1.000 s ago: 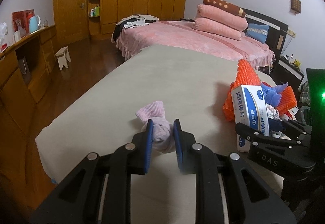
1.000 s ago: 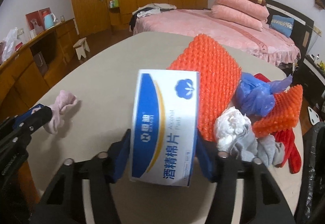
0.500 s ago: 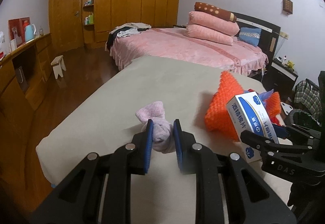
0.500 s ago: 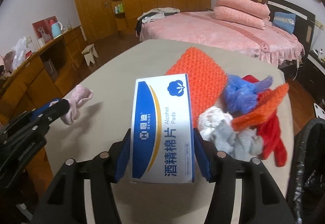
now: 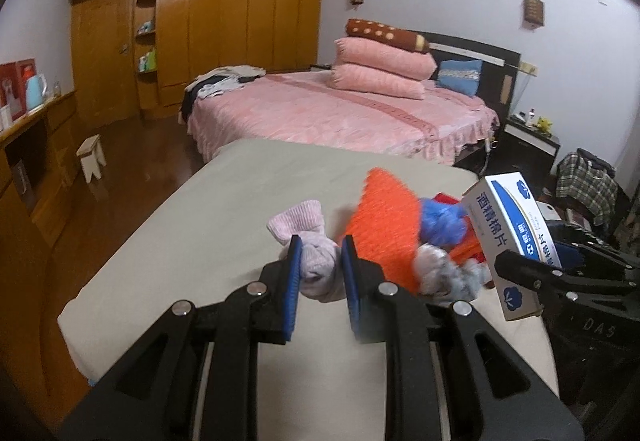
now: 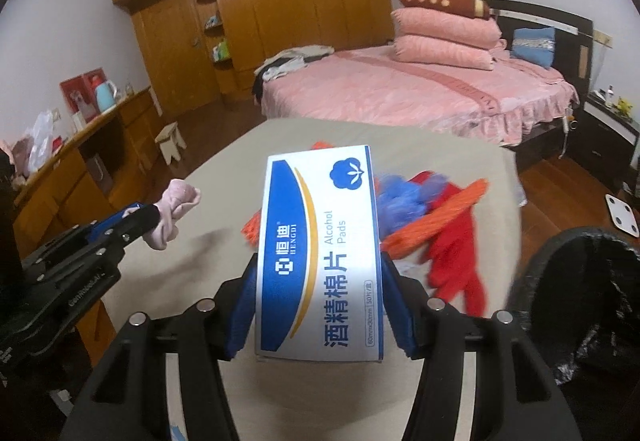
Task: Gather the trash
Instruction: 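Drop the pink sock and white box into the bin with both grippers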
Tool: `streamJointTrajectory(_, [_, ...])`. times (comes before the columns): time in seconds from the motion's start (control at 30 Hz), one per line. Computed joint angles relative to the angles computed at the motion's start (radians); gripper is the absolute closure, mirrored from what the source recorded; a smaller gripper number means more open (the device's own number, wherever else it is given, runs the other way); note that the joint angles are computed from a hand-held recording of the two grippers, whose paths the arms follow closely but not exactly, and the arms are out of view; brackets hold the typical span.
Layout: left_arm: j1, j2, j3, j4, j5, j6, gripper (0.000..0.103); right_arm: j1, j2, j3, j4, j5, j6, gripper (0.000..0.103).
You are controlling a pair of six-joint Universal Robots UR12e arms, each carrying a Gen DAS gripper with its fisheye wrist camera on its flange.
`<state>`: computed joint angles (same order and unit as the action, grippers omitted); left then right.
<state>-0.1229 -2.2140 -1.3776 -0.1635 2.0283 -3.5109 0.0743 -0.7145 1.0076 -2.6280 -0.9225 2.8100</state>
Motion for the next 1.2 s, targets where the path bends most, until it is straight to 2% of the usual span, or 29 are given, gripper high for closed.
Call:
streamJointTrajectory(0.23, [-0.026, -0.038, 0.075, 0.014, -0.048, 0.066, 0.084, -0.039, -0.008, 0.005, -0.07, -0.015, 0.069, 0.047])
streamJointTrajectory(0.6, [-0.073, -0.136, 0.252, -0.01, -0.167, 0.163, 0.084, -0.101, -0.02, 0.037, -0.151, -0.099, 0.185, 0.047])
streamJointTrajectory(0.83, [-0.1, -0.203, 0.367, -0.043, -0.266, 0.223, 0.084, -0.136, -0.025, 0.054, -0.192, -0.17, 0.235, 0.047])
streamJointTrajectory(1.2, [-0.129, -0.319, 0.572, -0.121, -0.375, 0.278, 0.084, -0.182, -0.019, 0.064, -0.225, -0.251, 0.281, 0.047])
